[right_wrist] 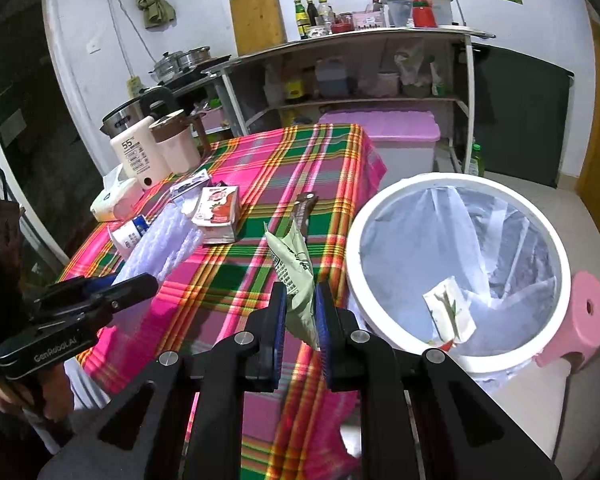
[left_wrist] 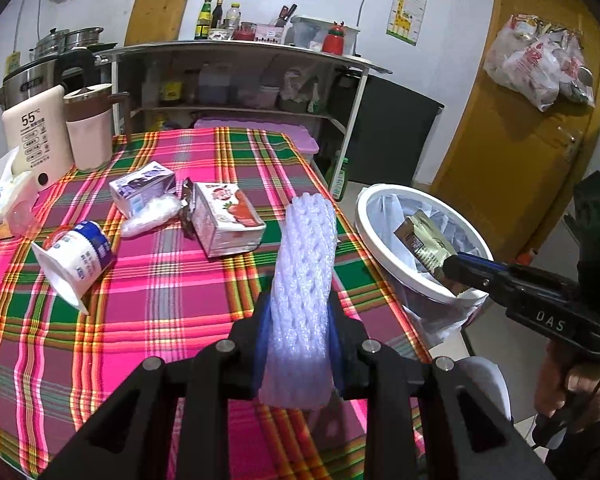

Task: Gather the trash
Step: 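Carry the green wrapper to the bin and open the right tool over it, then carry the white foam net over the bin and open the left tool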

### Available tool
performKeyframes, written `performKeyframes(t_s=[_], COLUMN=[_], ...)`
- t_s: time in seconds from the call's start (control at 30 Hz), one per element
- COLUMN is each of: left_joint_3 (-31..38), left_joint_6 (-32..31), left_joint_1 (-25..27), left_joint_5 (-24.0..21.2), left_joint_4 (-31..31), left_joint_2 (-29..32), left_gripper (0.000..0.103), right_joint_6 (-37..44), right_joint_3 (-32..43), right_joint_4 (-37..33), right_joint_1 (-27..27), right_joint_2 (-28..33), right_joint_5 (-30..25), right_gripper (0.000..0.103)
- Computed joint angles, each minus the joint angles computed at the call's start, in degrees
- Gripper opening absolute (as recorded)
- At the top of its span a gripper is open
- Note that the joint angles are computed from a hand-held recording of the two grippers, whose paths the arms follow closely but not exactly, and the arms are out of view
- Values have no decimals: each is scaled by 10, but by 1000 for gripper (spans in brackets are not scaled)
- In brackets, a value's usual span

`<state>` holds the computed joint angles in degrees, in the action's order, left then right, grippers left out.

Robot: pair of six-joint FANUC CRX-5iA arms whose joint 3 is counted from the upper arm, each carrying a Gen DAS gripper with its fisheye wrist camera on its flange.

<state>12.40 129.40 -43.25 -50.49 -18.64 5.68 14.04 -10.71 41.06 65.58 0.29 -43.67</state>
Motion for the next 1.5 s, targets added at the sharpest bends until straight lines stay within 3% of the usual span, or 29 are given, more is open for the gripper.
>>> performKeyframes(t_s=[0.6, 1.37, 1.5], left_joint_3=[81, 247, 259], left_joint_6=[-96, -233, -244], left_joint_1=[-1, 1, 4], left_joint_5=[26, 4, 1], left_joint_4=[66, 177, 194], left_joint_2=[84, 233, 247], left_gripper=[27, 28, 32], right_joint_6=[-75, -63, -60], right_joint_3=[-61, -67, -65], right_joint_4=[30, -13, -23], right_joint_1=[-30, -74, -81], right_joint_2=[-51, -55, -52], right_joint_5=[-34, -56, -55], right_gripper=[16, 16, 17])
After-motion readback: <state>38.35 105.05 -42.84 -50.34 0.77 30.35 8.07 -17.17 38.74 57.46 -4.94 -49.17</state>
